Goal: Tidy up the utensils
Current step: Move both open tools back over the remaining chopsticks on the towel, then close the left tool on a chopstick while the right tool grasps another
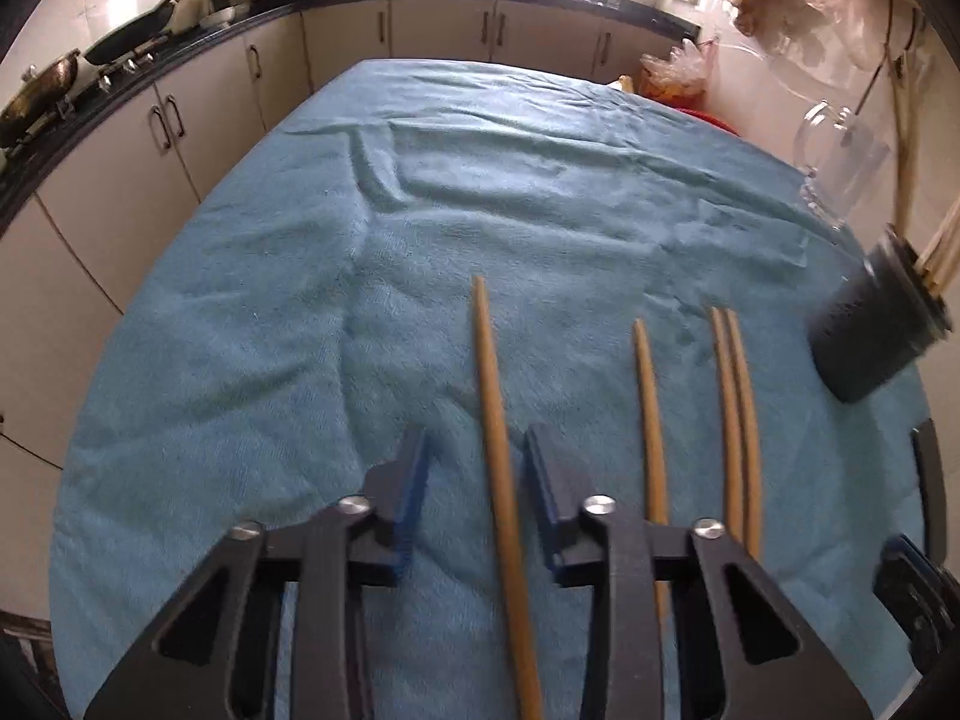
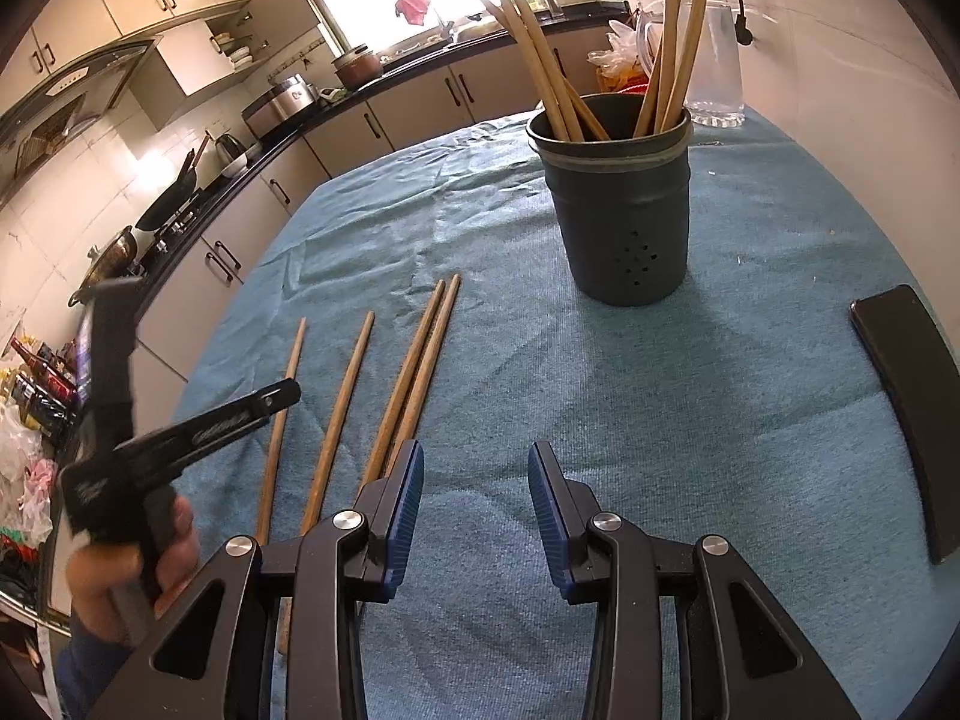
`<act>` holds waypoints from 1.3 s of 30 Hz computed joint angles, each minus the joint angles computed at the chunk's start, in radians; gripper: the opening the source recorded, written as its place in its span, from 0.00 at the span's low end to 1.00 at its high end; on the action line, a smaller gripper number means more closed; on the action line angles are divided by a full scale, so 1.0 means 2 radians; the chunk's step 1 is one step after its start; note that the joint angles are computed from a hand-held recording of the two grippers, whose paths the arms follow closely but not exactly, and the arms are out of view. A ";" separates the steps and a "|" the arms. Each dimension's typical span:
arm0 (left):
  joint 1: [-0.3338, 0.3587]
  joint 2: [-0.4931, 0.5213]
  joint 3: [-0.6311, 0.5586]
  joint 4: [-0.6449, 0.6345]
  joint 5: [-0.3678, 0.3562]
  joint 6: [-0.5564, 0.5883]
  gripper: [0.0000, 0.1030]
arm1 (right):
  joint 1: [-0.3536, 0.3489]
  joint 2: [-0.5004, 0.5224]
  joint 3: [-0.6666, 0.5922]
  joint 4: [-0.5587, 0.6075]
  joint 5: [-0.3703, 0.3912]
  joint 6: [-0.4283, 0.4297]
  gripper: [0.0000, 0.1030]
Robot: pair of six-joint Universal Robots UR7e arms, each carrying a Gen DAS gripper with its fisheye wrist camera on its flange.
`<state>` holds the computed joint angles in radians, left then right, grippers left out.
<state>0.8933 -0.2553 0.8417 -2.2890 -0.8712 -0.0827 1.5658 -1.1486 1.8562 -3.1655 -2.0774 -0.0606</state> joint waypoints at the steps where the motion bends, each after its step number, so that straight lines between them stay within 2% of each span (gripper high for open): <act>1: 0.000 0.000 0.000 0.000 0.006 0.001 0.17 | 0.000 0.000 -0.001 0.001 0.000 0.000 0.38; 6: 0.005 -0.020 0.027 -0.017 0.014 -0.001 0.14 | 0.001 0.004 -0.028 0.040 0.004 0.009 0.38; 11: 0.012 -0.037 0.059 -0.061 -0.004 0.018 0.13 | 0.001 0.028 -0.081 0.102 0.014 0.032 0.38; 13: 0.011 -0.038 0.068 -0.077 -0.003 0.027 0.13 | 0.001 0.042 -0.105 0.124 0.013 0.043 0.33; 14: 0.011 -0.038 0.072 -0.087 -0.002 0.033 0.13 | 0.001 0.052 -0.121 0.139 0.008 0.048 0.26; 18: 0.010 -0.040 0.088 -0.123 0.001 0.046 0.13 | 0.000 0.078 -0.165 0.184 -0.002 0.068 0.22; 22: 0.012 -0.043 0.095 -0.138 -0.005 0.048 0.13 | 0.002 0.101 -0.196 0.204 -0.032 0.072 0.17; 26: 0.016 -0.045 0.094 -0.140 -0.021 0.042 0.13 | 0.002 0.114 -0.213 0.218 -0.047 0.069 0.16; 30: 0.016 -0.045 0.094 -0.141 -0.022 0.042 0.13 | 0.006 0.131 -0.237 0.236 -0.073 0.066 0.14; 35: 0.017 -0.044 0.092 -0.141 -0.027 0.040 0.13 | 0.016 0.158 -0.267 0.238 -0.124 0.036 0.13; 37: 0.018 -0.046 0.094 -0.143 -0.033 0.040 0.11 | 0.017 0.163 -0.268 0.228 -0.133 0.023 0.08; 39: 0.020 -0.048 0.097 -0.145 -0.041 0.039 0.11 | 0.014 0.155 -0.256 0.216 -0.119 0.027 0.07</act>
